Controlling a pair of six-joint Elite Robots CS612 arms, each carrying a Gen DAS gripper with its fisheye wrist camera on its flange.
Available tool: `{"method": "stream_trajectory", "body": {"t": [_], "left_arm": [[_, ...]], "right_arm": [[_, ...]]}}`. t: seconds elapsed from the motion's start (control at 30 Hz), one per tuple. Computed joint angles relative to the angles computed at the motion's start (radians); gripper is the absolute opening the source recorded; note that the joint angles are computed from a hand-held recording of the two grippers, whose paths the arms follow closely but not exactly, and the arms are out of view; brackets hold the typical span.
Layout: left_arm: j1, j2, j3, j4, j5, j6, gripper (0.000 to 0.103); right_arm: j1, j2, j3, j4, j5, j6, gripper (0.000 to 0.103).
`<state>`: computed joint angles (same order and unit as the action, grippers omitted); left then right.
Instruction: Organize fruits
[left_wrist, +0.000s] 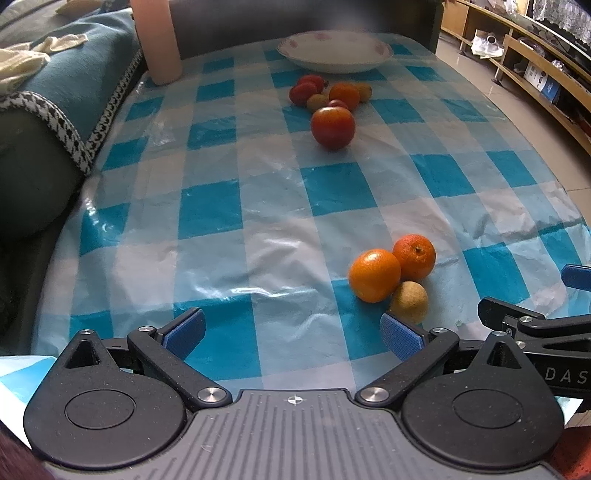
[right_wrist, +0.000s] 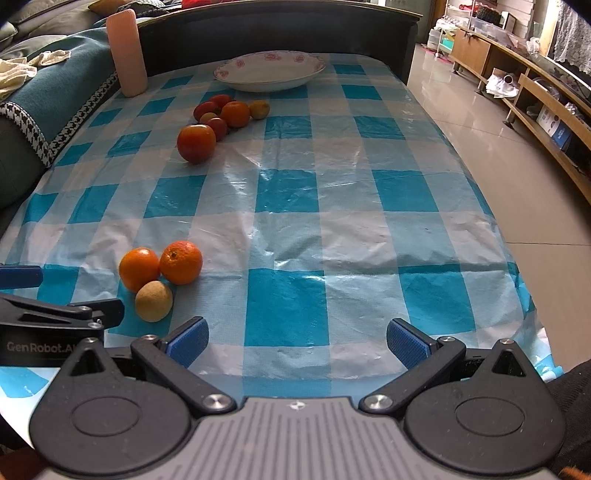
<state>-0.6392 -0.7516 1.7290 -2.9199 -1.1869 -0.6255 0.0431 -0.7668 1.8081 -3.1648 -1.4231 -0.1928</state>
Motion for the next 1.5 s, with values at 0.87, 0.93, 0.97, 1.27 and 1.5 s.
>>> {"method": "stream_trajectory", "body": {"t": [0.87, 0.93, 0.97, 1.27, 1.5], "left_arm": [[0.021, -0.009, 0.015, -0.046, 0.032, -0.05, 0.101], [0.022, -0.008, 0.017, -0.057, 0.025, -0.042, 0.102], [0.023, -0.007, 0.018, -0.065, 0.02, -0.035, 0.102], [0.027, 0.005, 0.011, -0.112, -0.044, 0.021, 0.102], [0.019, 0.025, -0.021, -0.135, -0.082, 0.174, 0.092]], "right_arm": [[0.024, 0.021, -0.061, 0.14, 0.226, -0.187, 0.059], [0.028, 0.027, -0.067, 0.136, 0.22, -0.197, 0.056], [0.03, 0.029, -0.07, 0.134, 0.219, -0.2, 0.055], [0.014, 0.01, -0.056, 0.169, 0.226, -0.227, 0.043], [-0.011, -0.012, -0.048, 0.21, 0.214, -0.23, 0.043]]}}
